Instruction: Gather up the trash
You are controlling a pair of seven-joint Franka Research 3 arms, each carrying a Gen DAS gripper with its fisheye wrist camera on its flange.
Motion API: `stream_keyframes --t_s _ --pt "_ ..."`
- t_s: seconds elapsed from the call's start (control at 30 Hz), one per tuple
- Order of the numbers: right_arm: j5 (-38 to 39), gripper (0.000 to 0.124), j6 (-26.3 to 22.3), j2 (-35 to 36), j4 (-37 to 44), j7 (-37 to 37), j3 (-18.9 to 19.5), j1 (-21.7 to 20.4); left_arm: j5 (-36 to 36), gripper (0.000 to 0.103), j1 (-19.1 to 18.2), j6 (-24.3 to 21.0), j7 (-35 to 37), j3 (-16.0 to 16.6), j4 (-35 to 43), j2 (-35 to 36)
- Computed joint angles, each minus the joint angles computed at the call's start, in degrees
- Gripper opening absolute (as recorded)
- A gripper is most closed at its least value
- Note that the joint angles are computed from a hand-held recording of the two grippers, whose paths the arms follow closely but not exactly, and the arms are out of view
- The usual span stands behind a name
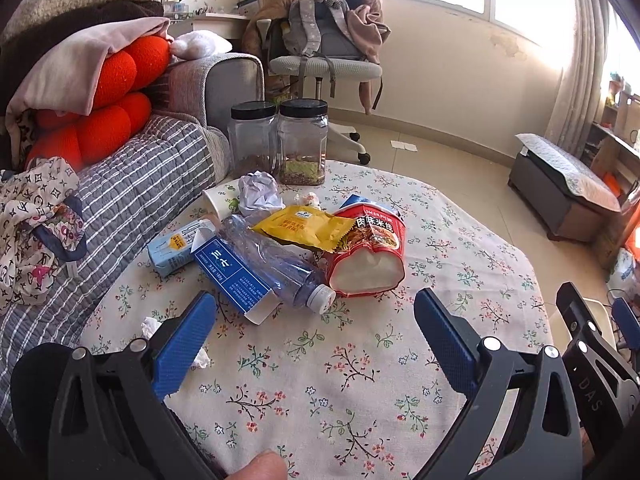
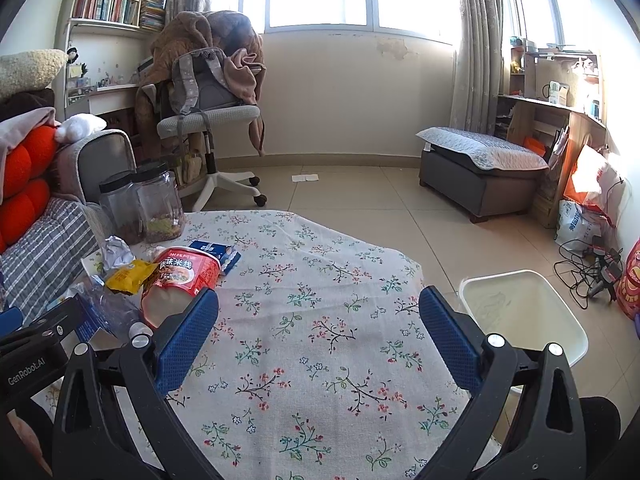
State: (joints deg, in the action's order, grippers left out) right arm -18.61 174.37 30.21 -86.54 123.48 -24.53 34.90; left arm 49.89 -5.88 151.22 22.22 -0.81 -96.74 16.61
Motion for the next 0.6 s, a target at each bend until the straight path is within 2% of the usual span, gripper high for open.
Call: stream_keyframes --t_s 0.6 --pt "0.24 0.096 -0.25 -0.02 -0.02 -0.51 0.24 -0.15 -1.14 0.096 -0.03 -0.69 0.59 -0.12 0.26 0.36"
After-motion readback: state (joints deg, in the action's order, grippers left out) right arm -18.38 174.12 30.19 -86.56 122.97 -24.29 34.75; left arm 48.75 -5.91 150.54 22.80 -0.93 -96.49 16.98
